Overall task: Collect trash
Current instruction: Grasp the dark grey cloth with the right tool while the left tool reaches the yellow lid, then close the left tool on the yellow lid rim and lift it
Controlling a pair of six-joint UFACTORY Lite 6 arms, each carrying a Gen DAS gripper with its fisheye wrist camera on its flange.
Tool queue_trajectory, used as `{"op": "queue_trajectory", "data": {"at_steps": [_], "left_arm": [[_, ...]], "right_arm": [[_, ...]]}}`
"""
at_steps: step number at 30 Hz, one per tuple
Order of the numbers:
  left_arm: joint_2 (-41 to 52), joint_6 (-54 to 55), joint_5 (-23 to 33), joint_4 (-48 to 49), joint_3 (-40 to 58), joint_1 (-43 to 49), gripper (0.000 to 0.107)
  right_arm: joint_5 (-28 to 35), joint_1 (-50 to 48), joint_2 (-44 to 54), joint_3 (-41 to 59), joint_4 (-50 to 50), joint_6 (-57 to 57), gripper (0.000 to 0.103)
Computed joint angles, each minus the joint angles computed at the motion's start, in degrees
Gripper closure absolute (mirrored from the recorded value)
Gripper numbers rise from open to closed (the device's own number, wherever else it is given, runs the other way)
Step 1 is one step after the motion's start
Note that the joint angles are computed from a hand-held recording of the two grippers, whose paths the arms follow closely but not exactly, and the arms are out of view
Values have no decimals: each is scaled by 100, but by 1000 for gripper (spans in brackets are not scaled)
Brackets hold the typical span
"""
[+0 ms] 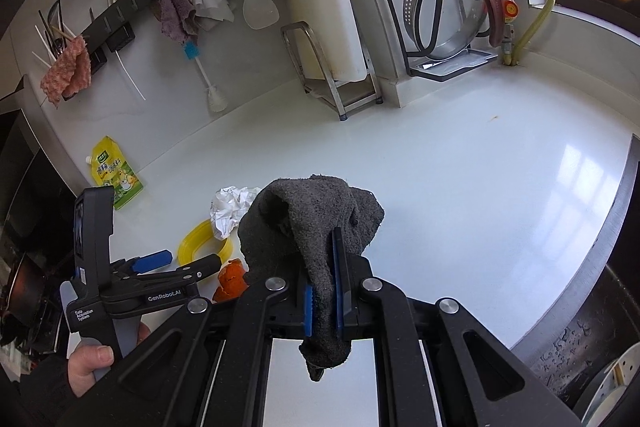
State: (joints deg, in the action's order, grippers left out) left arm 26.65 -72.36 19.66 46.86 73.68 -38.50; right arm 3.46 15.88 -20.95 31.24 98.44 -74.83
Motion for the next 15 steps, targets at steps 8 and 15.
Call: {"op": "queue_trajectory", "data": {"at_steps": [8,15], "left_arm": [[319,751,123,-549,385,20,11],[193,503,-16,-126,231,-56,34]], "right_arm": [[54,-7,-4,8,34,-23,95],[114,-47,24,-3,75,-61,95]]}}
